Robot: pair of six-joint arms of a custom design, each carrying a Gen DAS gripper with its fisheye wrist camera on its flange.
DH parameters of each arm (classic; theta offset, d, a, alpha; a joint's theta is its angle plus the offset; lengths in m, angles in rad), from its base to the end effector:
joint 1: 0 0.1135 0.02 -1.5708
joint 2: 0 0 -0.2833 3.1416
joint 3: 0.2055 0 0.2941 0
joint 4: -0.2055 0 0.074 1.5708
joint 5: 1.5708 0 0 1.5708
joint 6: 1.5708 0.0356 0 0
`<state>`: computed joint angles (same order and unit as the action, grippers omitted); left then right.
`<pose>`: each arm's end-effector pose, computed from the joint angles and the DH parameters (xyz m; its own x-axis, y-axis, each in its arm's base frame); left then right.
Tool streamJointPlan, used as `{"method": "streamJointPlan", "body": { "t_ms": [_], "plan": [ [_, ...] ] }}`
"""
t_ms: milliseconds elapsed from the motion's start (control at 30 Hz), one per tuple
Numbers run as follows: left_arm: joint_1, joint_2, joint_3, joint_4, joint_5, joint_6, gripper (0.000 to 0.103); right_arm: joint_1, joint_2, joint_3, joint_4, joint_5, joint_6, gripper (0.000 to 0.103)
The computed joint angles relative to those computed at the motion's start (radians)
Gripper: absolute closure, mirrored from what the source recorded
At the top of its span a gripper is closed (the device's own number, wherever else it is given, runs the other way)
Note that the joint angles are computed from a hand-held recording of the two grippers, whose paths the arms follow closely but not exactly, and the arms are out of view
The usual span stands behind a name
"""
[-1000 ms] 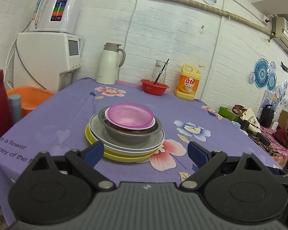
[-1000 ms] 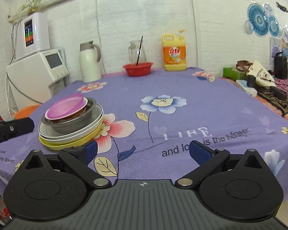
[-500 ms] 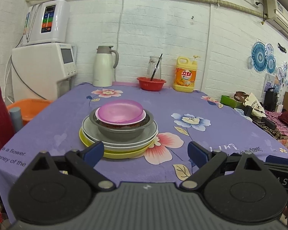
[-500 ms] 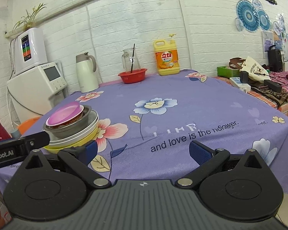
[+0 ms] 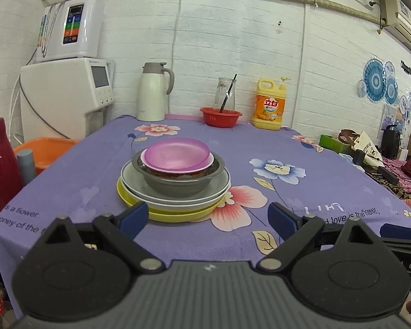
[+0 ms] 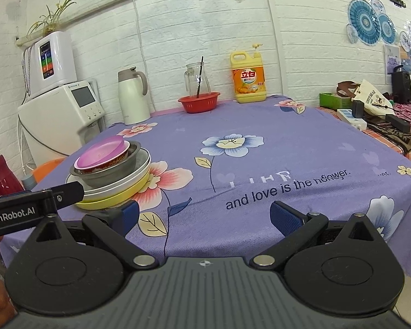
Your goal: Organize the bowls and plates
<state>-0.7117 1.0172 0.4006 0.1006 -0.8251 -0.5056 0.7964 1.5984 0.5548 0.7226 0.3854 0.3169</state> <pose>0.1882 -0.1278 0.1885 -0.3072 -0.1690 -0.9365 -0.2166 0.9707 -0.1042 0.2376 0.2237 0.1443 -0.3383 0.0671 -0.9386 -0.3236 0.9283 0.1830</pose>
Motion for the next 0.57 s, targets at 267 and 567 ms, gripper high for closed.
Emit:
{"method": "streamJointPlan", "body": {
  "t_ms": [267,567],
  "plan": [
    [0.026,0.034,0.019,-0.029,0.033,-0.026,0.01,-0.015,-0.003,-0.024,0.027,-0.041,0.036,0.0],
    [-0.005,0.049,0.008,0.021,0.034,0.008,0.01,0.002,-0.033,-0.054,0.037,0.005,0.02,0.0]
  ]
}}
